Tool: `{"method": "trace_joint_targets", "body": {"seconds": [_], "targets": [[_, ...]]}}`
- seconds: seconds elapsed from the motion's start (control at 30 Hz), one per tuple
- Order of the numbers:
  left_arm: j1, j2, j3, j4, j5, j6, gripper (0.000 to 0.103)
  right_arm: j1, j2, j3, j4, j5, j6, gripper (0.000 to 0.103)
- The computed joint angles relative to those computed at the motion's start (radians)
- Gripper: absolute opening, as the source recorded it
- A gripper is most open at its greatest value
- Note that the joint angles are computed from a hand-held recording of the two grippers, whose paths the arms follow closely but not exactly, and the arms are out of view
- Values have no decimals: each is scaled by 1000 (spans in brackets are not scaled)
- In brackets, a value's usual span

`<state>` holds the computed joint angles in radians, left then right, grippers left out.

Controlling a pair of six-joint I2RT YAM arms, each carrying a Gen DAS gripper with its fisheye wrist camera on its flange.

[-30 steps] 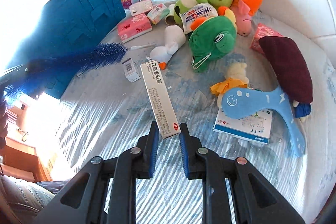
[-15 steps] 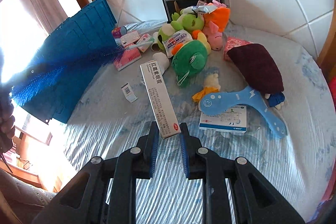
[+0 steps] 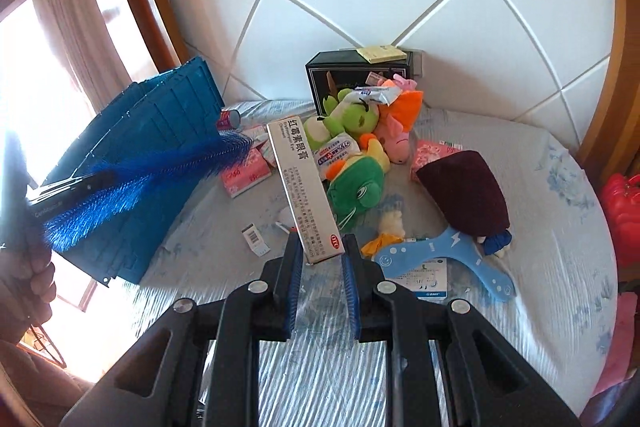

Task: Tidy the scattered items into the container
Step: 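Carry the blue brush and white medicine box in both grippers over the crate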

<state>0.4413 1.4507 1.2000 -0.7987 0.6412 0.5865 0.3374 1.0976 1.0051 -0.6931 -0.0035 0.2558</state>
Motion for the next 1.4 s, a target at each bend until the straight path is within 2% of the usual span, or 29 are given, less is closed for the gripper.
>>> {"method": "trace_joint_targets", "body": {"seconds": [0.27, 0.7, 0.9, 1.4], "targets": [[55, 20, 92, -48, 73, 48, 2, 123, 55, 130, -45, 118, 67, 19], [205, 159, 343, -190, 220, 142, 2, 337, 242, 392, -90, 274, 143, 19], [293, 246, 489, -256, 272, 178, 2, 404, 358, 534, -98, 302, 142, 19], [495, 511, 895, -336, 347, 154, 2, 528, 743, 990, -130, 285, 83, 19]]}}
